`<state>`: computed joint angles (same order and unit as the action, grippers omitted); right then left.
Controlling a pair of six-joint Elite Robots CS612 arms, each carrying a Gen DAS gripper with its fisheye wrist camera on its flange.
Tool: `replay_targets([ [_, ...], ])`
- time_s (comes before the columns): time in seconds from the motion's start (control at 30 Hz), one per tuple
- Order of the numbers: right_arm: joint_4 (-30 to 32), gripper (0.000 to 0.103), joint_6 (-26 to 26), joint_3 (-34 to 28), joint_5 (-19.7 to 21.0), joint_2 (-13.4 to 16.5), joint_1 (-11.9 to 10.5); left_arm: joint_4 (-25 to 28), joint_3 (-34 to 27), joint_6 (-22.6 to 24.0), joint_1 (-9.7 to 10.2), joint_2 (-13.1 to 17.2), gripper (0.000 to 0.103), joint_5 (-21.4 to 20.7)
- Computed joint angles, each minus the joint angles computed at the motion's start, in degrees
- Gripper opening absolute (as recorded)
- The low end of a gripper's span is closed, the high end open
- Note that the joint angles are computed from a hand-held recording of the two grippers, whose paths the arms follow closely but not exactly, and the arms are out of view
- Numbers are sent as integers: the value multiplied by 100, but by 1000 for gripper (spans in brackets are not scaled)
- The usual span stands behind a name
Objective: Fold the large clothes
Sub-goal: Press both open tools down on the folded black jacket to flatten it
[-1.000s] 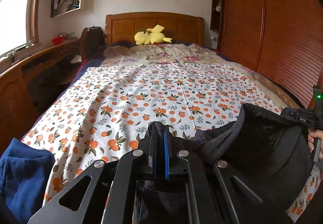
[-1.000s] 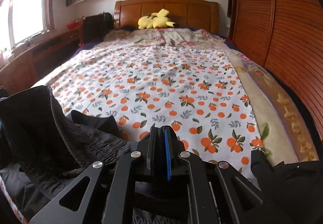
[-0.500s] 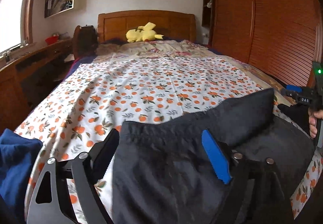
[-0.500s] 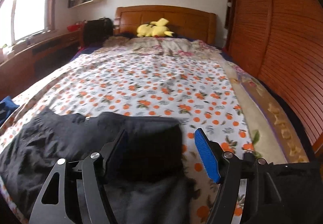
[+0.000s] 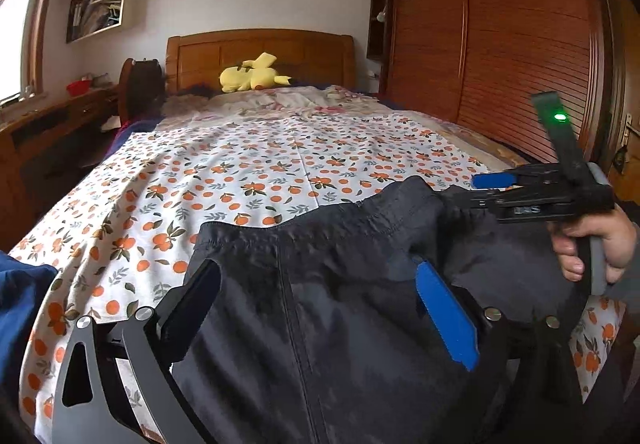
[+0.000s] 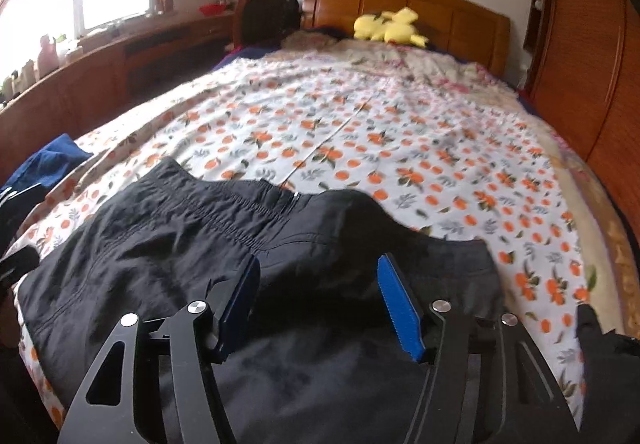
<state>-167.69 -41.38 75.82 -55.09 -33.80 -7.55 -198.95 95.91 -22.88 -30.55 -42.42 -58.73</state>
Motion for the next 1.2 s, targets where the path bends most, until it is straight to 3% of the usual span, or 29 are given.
replay_targets([
  [0.3,700,55,253,-522,-569,248,204,0,91,-63,10,11,100,-111],
  [0.43,871,36,299,-713,-750,360,269,-15,110,-103,29,10,100,-162],
  [0.57,668,19,238,-840,-821,486,320,16,118,-159,45,14,100,-182],
  [0.63,588,13,305,-946,-851,554,350,52,117,-179,49,21,100,-173],
  [0.73,685,13,398,-1179,-966,681,410,110,102,-205,61,32,100,-192],
  [0.93,758,17,320,-1389,-1260,834,489,120,47,-181,56,56,100,-226],
  [1.03,625,36,346,-1255,-1190,740,446,126,15,-138,46,70,100,-251],
  [1.13,438,50,330,-1025,-839,570,314,125,-10,-108,32,85,100,-286],
  [1.2,294,53,307,-927,-658,491,224,137,-30,-78,20,93,100,-316],
])
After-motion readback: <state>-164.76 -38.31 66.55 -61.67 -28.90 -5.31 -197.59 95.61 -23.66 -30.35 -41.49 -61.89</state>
